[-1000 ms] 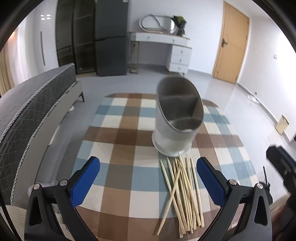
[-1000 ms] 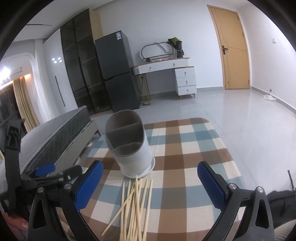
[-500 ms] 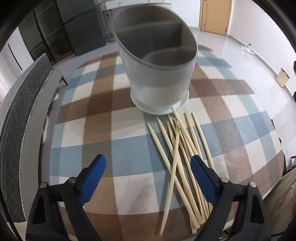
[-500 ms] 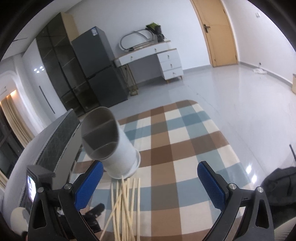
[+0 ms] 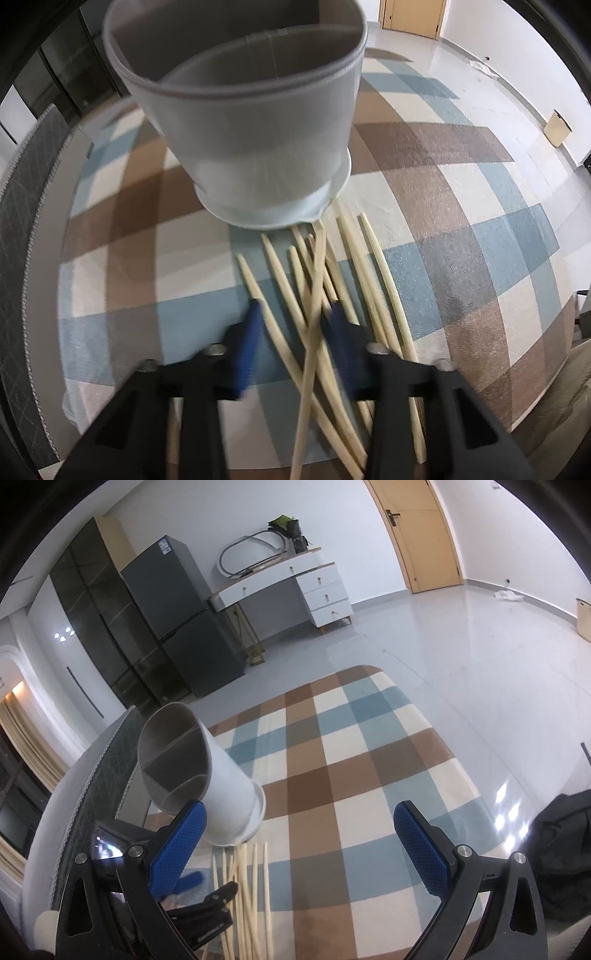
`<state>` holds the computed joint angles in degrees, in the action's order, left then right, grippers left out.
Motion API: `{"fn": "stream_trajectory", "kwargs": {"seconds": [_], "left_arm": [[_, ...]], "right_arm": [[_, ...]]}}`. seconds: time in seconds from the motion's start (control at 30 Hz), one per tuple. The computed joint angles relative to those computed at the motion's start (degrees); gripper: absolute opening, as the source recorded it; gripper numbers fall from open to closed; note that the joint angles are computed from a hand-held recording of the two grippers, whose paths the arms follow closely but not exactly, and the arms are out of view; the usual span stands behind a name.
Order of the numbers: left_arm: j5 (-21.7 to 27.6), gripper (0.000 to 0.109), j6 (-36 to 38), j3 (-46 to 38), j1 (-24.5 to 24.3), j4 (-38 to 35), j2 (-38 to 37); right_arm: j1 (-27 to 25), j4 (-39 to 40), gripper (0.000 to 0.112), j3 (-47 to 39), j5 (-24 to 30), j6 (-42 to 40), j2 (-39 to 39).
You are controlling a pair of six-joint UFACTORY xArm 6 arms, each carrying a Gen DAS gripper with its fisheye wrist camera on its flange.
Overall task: Organize utensils
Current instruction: 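Lower the left gripper onto a wooden chopstick and close it while the right gripper grasps another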
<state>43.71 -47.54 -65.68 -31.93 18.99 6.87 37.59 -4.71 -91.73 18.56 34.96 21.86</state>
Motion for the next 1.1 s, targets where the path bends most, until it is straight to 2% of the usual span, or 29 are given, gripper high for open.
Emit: {"fn": "stream_trajectory", "kwargs": {"seconds": [0.1, 0.13, 0.27, 0.43, 0.6, 0.77, 0.83, 0.93, 0.97, 1.07, 1.1], "left_arm": [[-1.33, 0.004, 0.78, 0.33, 0.18, -1.43, -0.38], [-2.32, 0.002, 1.11, 0.89, 0.38, -2.32, -0.73], [-6.82, 0.001, 0.92, 4.68, 1.79, -5.69, -3.74], [-11.31, 0.001, -2.99, 10.85, 2.93, -3.88, -10.75], [-13.95, 0.000, -3.36, 16.76, 4.15, -4.72, -18.15], [-14.55, 0.000, -1.64, 20.39, 5.53, -8.07, -23.15], [-14.92, 0.000, -3.01, 20.08, 6.09, -7.93, -22.65], [-13.95, 0.000, -0.97, 20.59, 8.08, -14.50, -23.09], [-14.00, 0.000, -0.72, 21.03, 8.58, -16.12, -23.22], [-11.80, 0.002, -4.82, 18.25, 8.74, -14.13, -19.76], [-11.70, 0.006, -4.92, 18.36, 8.96, -14.75, -19.81]], "right_arm": [[-0.04, 0.85, 0.102, -0.30, 0.54, -0.31, 0.26], [-0.03, 1.38, 0.102, -0.34, 0.82, -0.66, 0.32], [-0.08, 2.47, 0.102, -0.86, 1.80, -1.58, 0.87], [0.49, 7.03, 0.100, -2.59, 4.20, -5.75, 2.43], [1.54, 8.96, 0.088, -5.35, 9.02, -8.82, 4.47], [2.75, 8.46, 0.084, -7.86, 12.59, -9.93, 6.29], [3.16, 9.13, 0.080, -9.42, 13.84, -11.57, 7.37], [3.66, 10.41, 0.073, -14.37, 18.54, -14.16, 10.67], [3.90, 10.52, 0.065, -16.91, 20.96, -15.05, 12.34], [4.53, 10.30, 0.049, -26.00, 28.87, -17.84, 18.31], [4.79, 9.90, 0.045, -28.57, 30.85, -18.13, 20.03]]}}
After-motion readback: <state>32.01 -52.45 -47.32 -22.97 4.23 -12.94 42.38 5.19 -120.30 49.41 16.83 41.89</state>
